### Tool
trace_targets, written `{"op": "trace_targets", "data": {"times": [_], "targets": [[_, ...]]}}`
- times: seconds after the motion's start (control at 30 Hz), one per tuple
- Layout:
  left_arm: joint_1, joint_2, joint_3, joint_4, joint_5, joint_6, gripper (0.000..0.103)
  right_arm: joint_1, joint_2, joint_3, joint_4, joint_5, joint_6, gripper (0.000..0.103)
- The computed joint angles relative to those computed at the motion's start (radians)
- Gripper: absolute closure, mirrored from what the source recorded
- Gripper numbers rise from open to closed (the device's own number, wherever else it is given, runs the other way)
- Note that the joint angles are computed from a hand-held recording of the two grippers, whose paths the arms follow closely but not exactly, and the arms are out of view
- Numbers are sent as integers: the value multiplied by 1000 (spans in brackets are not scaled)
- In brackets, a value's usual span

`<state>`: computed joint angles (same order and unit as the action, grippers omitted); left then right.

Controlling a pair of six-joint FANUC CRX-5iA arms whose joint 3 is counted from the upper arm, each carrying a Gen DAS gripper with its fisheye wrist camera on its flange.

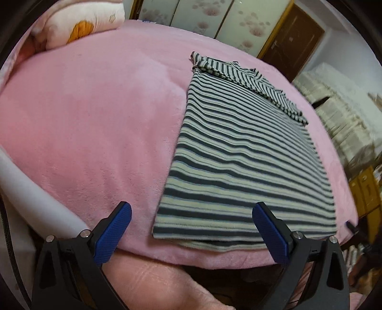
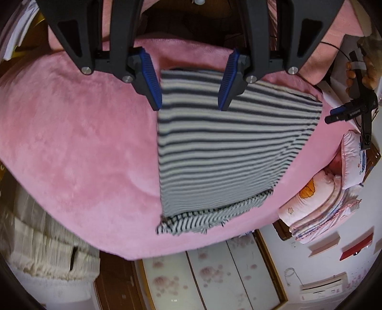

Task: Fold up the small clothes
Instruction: 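Grasp the shirt hem with both grippers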

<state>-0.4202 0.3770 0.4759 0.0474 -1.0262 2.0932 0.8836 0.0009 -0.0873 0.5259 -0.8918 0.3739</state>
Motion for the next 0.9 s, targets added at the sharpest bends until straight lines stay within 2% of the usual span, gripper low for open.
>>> {"op": "trace_targets", "data": {"times": [0.17,0.37,0.53,0.7,0.9], "targets": [[47,-8,-109,137,94,-63,23,-16,8,-13,-52,0,-3,54],[67,-16,-183,233,152,-140,26,-44,10,-11,-130,34,18,56],[81,-26,-234,306,183,-197,27,-70,30,19,-237,56,88,66],[96,-41,-301,396,228,-243,41,-92,43,37,-307,71,127,67],[102,-60,-370,480,279,-292,42,-106,60,57,-351,63,140,67]]}}
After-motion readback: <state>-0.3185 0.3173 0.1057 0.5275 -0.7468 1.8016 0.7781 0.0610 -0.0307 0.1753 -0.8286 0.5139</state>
